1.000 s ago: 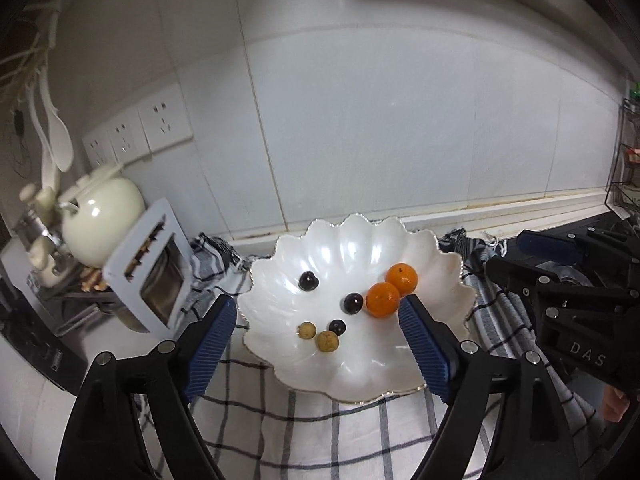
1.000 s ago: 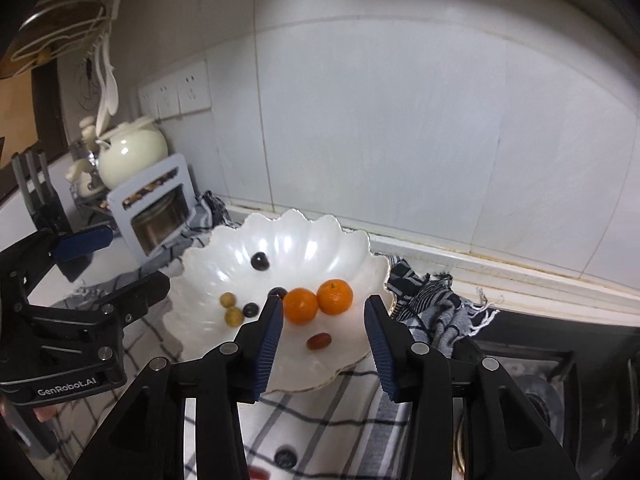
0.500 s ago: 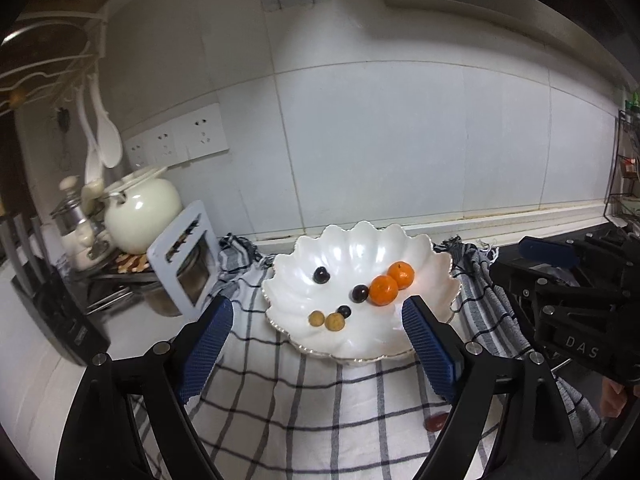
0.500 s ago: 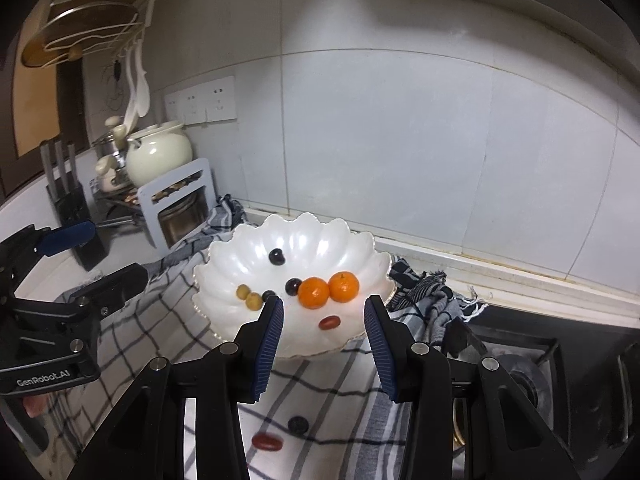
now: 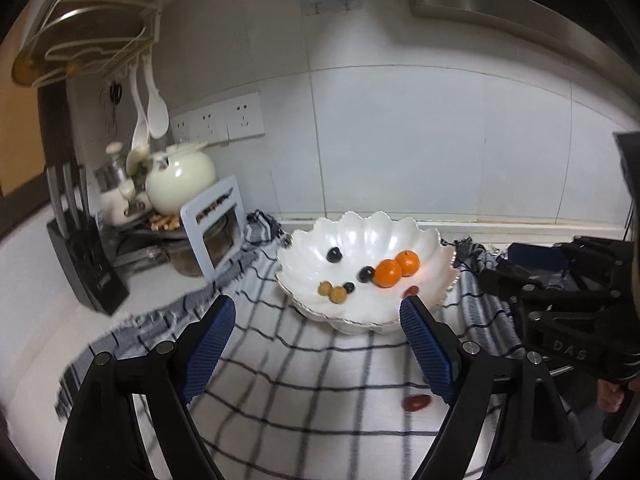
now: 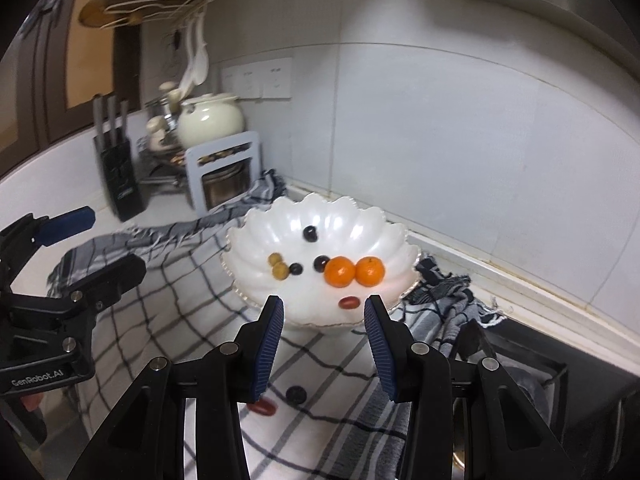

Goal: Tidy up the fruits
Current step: 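Withdraw both open tools from the bowl back over the cloth, then lower the left tool to a red date while the right tool approaches a dark plum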

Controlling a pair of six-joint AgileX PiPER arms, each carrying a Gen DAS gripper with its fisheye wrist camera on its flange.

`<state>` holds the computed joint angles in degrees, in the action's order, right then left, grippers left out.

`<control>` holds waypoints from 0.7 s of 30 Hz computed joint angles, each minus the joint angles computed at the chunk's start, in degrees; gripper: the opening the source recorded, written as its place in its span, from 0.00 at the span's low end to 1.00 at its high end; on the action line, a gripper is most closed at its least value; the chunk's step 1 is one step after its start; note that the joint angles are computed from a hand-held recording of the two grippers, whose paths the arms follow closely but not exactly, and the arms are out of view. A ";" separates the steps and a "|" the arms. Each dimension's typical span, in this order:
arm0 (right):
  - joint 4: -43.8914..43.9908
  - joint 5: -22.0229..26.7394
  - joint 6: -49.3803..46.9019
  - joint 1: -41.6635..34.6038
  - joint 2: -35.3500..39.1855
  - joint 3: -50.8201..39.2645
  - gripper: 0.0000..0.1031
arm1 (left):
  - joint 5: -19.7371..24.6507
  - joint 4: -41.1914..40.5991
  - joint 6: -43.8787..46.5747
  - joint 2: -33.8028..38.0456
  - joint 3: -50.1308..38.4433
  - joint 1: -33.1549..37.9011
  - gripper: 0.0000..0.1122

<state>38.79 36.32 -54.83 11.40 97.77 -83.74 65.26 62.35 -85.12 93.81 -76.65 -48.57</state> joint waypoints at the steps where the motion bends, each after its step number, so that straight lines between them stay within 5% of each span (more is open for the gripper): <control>1: 0.73 0.59 -1.17 -0.32 0.22 -0.01 0.42 | 0.24 -0.19 -0.93 0.18 0.06 -0.36 0.74; 9: 4.26 6.50 -9.93 -2.62 3.01 -0.88 0.42 | 2.86 -1.49 -7.52 4.31 -0.35 -3.92 0.67; 21: 2.09 12.40 -15.27 -3.36 9.09 -4.51 0.41 | 0.36 -4.61 -12.40 10.19 -1.13 -5.26 0.57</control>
<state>40.88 48.71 -70.10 8.04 106.87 -88.25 65.61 57.73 -97.52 104.00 -77.78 -53.84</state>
